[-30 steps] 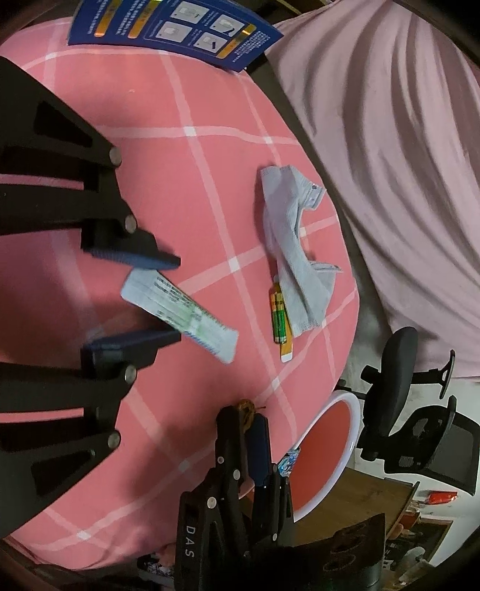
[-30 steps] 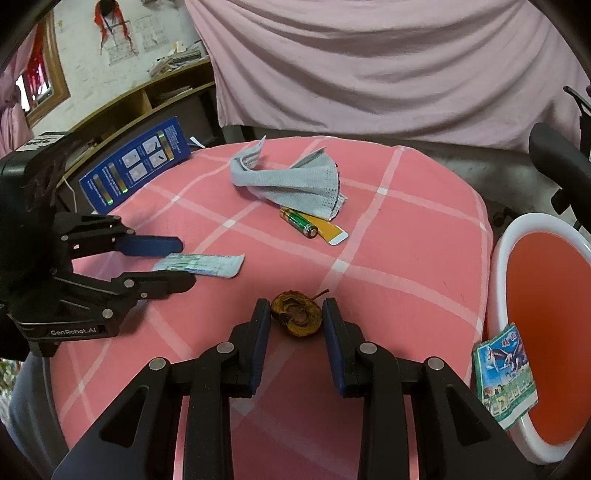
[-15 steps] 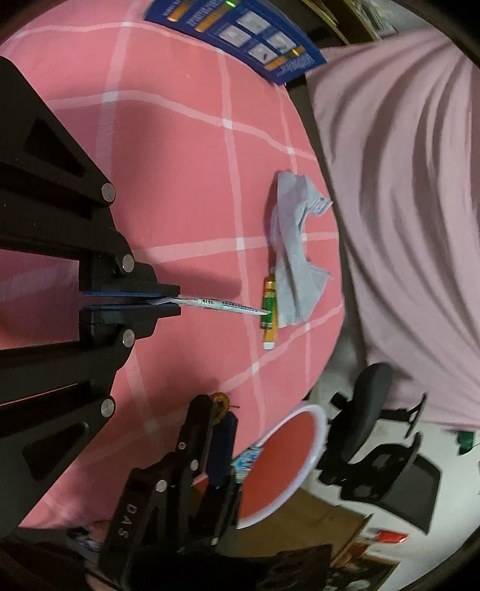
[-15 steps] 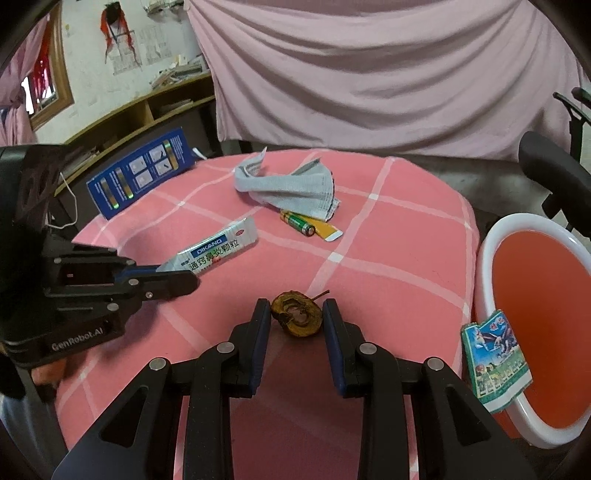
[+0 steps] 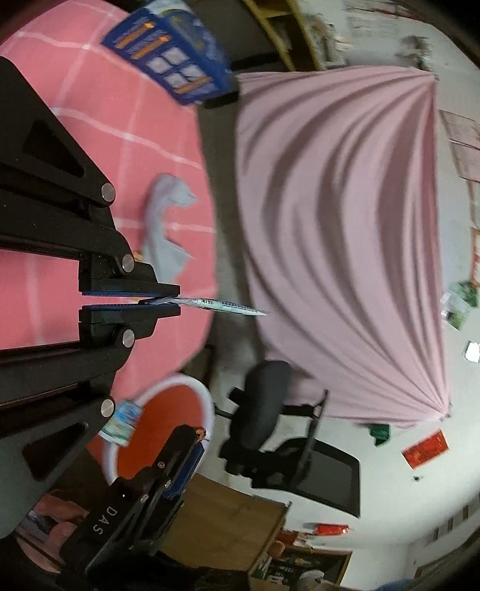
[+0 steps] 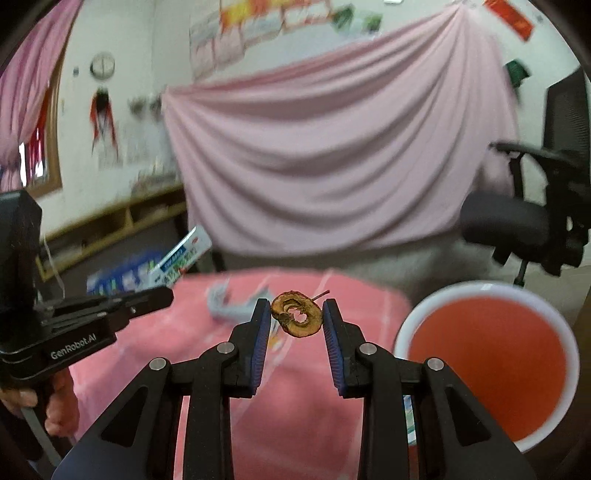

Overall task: Collect trash
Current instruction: 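Carry the brown slice and white sachet over the red bucket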

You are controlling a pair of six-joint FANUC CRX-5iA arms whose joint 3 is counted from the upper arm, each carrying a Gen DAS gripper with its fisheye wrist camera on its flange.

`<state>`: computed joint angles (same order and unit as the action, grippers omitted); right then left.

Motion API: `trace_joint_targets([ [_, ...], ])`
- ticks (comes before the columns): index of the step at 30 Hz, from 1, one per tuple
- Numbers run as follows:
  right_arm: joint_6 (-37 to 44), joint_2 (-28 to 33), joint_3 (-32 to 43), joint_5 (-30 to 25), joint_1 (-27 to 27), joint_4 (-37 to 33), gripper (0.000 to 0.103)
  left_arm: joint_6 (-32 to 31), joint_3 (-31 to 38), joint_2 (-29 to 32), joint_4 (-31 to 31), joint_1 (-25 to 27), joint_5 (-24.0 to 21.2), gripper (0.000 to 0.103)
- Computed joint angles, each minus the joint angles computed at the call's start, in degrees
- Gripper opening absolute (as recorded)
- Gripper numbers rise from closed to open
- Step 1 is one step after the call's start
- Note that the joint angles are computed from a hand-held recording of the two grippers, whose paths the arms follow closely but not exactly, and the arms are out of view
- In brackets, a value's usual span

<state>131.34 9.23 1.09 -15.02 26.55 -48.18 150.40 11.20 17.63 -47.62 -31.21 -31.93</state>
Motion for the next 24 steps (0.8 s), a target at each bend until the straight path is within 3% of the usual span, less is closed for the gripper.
trace_joint_targets([
  [5, 23.9, -2.5, -0.7, -1.1, -8.5, -26.7, 0.027, 3.8, 4.4, 1.7, -8.5, -3.9, -0.4, 0.001],
  [12, 60.2, -4.6, -7.2, -6.7, -21.7, -65.8, 0.027, 5.0, 8.2, 4.3, -12.7, -6.8, 2.3, 0.001],
  [18, 71.5, -5.0, -10.8, -8.9, -26.6, -78.7, 0.027, 6.3, 11.7, 7.7, -15.9, -8.4, 4.5, 0.001],
  [21, 73.0, -5.1, -11.7, -9.3, -28.1, -80.6, 0.027, 4.5, 13.6, 9.5, -15.3, -8.6, 5.7, 0.001],
  [24, 68.4, -4.6, -10.6, -7.2, -28.1, -77.6, 0.027, -1.5, 15.1, 11.2, -9.4, -7.4, 8.0, 0.001],
])
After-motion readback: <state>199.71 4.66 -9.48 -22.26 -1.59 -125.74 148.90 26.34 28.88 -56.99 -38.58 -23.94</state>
